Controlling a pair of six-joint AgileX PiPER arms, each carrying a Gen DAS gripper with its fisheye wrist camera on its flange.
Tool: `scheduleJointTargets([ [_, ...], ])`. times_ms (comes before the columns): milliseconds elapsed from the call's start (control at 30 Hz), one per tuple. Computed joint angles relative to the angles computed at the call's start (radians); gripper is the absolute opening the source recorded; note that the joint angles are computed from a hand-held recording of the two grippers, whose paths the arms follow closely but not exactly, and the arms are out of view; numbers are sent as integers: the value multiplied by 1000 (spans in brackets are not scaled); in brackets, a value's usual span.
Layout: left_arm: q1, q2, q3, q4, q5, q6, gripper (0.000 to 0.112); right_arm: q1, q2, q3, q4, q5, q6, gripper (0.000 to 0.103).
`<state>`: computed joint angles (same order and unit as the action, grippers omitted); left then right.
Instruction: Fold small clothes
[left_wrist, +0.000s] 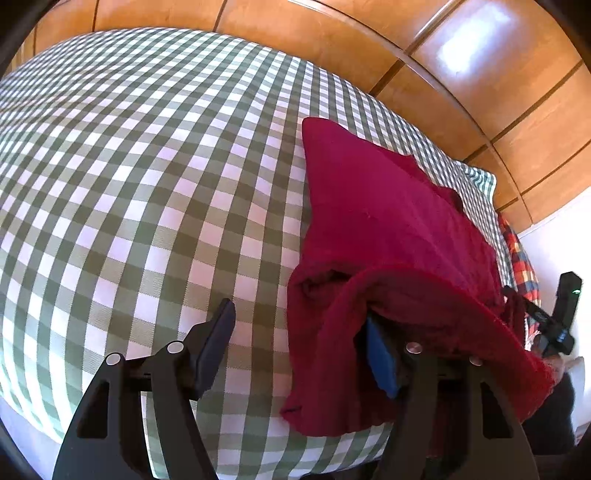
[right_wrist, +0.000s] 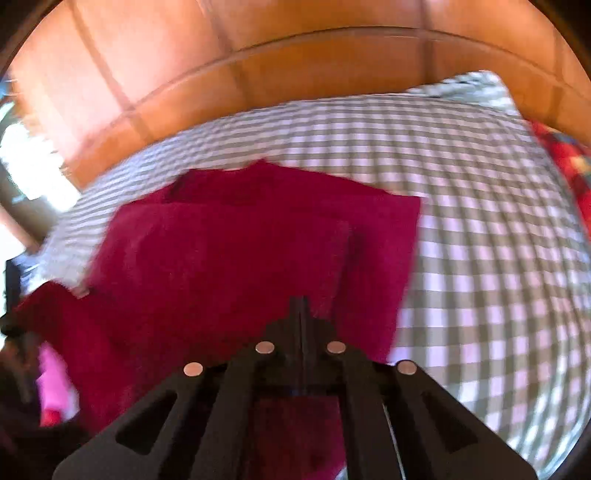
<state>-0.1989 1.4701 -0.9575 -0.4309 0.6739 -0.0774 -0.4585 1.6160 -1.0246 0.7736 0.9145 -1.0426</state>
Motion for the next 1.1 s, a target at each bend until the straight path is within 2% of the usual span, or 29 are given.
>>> scheduleJointTargets([
  [33,4,0,1,-4,1,7,66,-12,-15,1,7,40,-51,65],
  [67,4,4,1,-7,-1,8,66,-21,-28,2,10,76,-97,73],
  [100,4,9,-1,-7,-2,8,66,-18,-35,-6,-13,110,-124,72],
  [233,-21,12,-4,34,-24,-26,66,66,-47,-7,-134,117,-153,74],
  [367,-39,5,-2,81,-34,-54,66,178,11,-47,-245,56,-132,76],
  [533,-49,2,2,119,-37,-76,66,271,127,-125,-301,104,-136,79],
  [567,-48,1,2,123,-36,-76,66,289,136,-128,-316,107,-135,78],
  [600,-51,-1,-1,130,-32,-78,66,306,138,-126,-332,97,-133,71],
  [667,-57,-12,0,141,-28,-70,66,327,127,-113,-352,84,-127,47],
  [700,-61,-22,-1,149,-23,-56,66,332,117,-103,-359,73,-120,19],
  [733,-65,-31,2,154,-21,-50,66,339,101,-84,-371,50,-113,8],
  [867,-55,-72,14,133,-11,9,66,323,-5,-20,-366,13,-120,7],
  [967,-24,-107,32,49,-8,93,66,217,-81,-34,-242,36,-165,6],
  [1033,9,-126,41,-17,-14,138,66,151,-72,-68,-162,3,-143,6],
  [1100,30,-125,38,-48,-29,130,66,109,-19,-125,-140,-50,-45,6],
])
